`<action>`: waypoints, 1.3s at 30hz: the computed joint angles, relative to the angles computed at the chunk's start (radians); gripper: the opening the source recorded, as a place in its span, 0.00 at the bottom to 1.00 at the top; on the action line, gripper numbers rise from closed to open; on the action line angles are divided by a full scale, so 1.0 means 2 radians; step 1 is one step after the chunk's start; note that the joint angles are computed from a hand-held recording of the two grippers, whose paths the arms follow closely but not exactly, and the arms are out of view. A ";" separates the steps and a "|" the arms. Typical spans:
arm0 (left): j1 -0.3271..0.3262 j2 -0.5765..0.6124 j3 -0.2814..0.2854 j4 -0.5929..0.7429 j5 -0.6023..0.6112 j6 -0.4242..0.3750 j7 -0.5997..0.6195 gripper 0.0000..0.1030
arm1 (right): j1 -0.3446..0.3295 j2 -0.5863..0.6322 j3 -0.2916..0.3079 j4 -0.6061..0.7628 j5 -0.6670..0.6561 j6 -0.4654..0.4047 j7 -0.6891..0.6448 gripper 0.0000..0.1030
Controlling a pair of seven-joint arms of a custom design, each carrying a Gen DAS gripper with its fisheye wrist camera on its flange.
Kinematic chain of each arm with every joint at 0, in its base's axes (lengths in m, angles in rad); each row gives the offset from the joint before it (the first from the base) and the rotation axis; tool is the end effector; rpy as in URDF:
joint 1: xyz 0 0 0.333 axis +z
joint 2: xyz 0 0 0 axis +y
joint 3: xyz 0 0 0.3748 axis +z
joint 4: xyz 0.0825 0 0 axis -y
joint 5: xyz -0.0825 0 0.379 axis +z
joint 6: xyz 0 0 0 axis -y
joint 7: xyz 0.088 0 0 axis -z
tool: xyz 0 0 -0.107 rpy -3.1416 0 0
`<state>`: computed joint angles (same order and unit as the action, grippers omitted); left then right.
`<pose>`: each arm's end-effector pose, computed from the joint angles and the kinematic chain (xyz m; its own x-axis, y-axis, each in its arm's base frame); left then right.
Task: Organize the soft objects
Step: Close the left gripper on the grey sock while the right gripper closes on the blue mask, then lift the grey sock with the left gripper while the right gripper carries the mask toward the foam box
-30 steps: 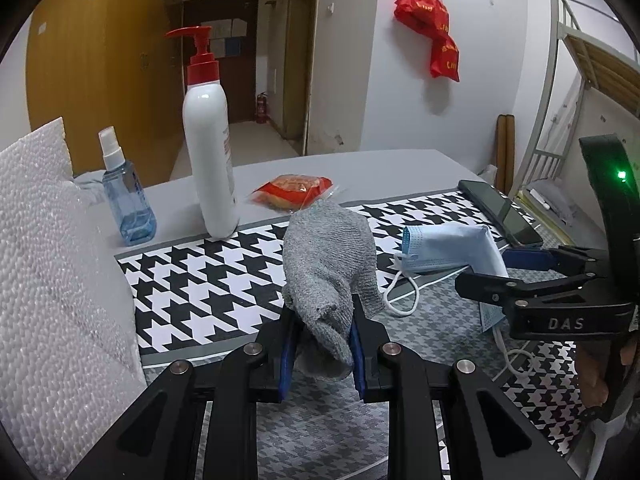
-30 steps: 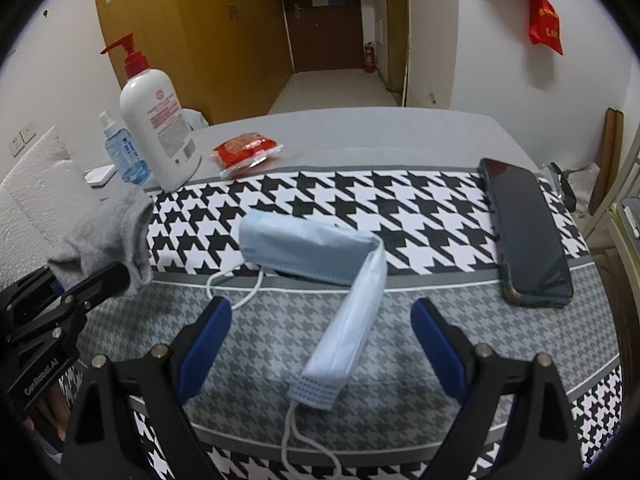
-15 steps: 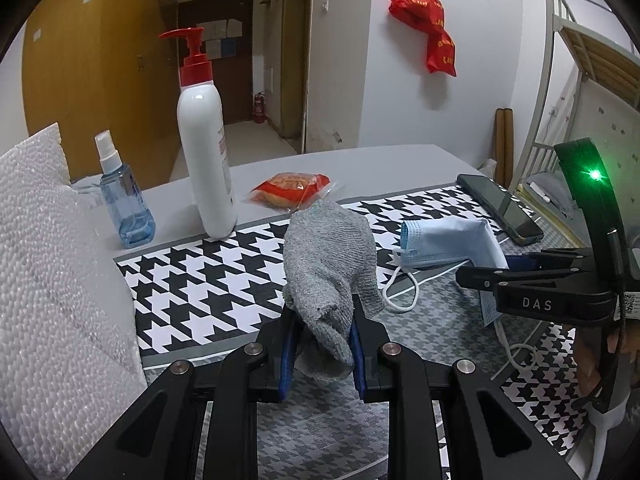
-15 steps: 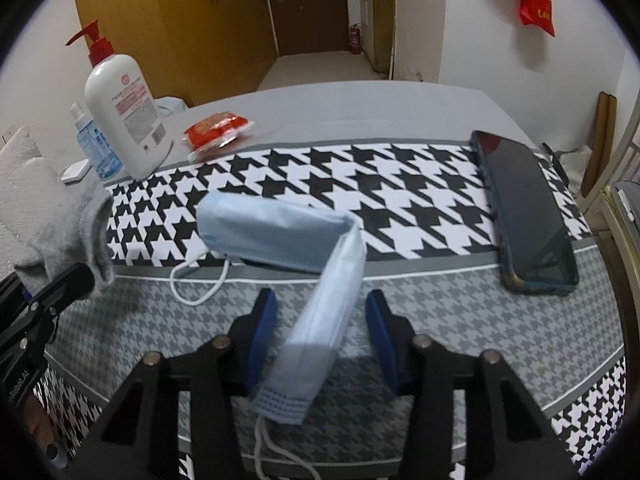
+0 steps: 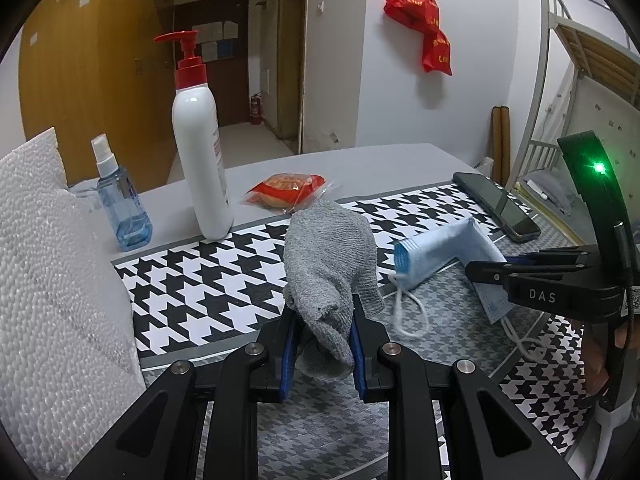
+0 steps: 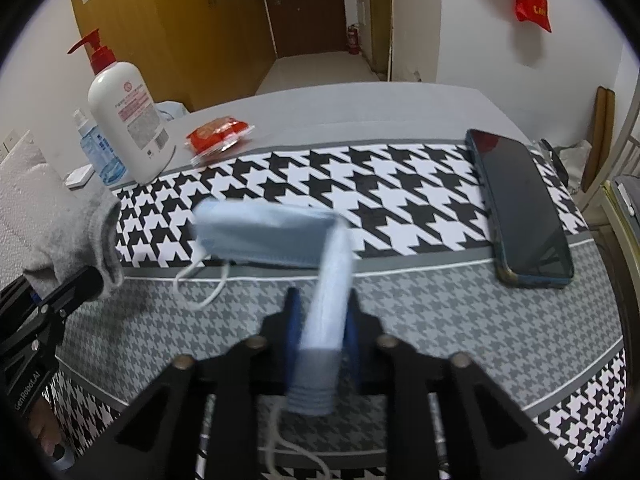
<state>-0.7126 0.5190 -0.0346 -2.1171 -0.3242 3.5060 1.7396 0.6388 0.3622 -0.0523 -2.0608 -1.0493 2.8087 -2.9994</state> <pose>0.5019 -0.4090 0.3206 -0.5374 -0.8421 0.0446 -0.5712 0.3247 -0.7538 0.4962 0.3826 0.3408 -0.1319 -0.9826 -0.1308 -0.8028 0.1833 -0.5674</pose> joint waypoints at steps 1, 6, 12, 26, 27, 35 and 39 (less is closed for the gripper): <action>0.001 0.000 -0.001 -0.001 0.002 0.001 0.000 0.23 | 0.000 -0.001 0.001 -0.001 0.003 -0.005 -0.003 0.15; 0.005 -0.004 -0.007 -0.006 0.003 0.014 0.001 0.23 | 0.007 -0.007 -0.002 -0.003 -0.013 -0.012 0.018 0.10; -0.014 -0.006 0.008 -0.006 -0.027 0.021 0.014 0.23 | 0.007 -0.029 0.008 -0.014 -0.061 -0.025 0.066 0.10; 0.010 -0.028 -0.031 -0.029 -0.033 0.052 0.031 0.23 | -0.008 -0.068 0.056 -0.033 -0.102 -0.078 0.121 0.10; 0.009 -0.031 -0.032 -0.031 -0.035 0.053 0.034 0.23 | -0.009 -0.071 0.058 -0.035 -0.105 -0.081 0.126 0.10; 0.023 -0.067 -0.056 -0.070 -0.038 0.072 0.046 0.23 | -0.011 -0.101 0.084 -0.054 -0.152 -0.105 0.186 0.10; 0.025 -0.087 -0.064 -0.095 -0.050 0.099 0.055 0.23 | -0.010 -0.111 0.097 -0.057 -0.173 -0.116 0.207 0.10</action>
<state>-0.6618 0.3450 -0.1625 -2.3078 -0.4232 3.7035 1.8505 0.6189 0.1410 0.1414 -2.1754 -1.3951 2.5758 -2.5856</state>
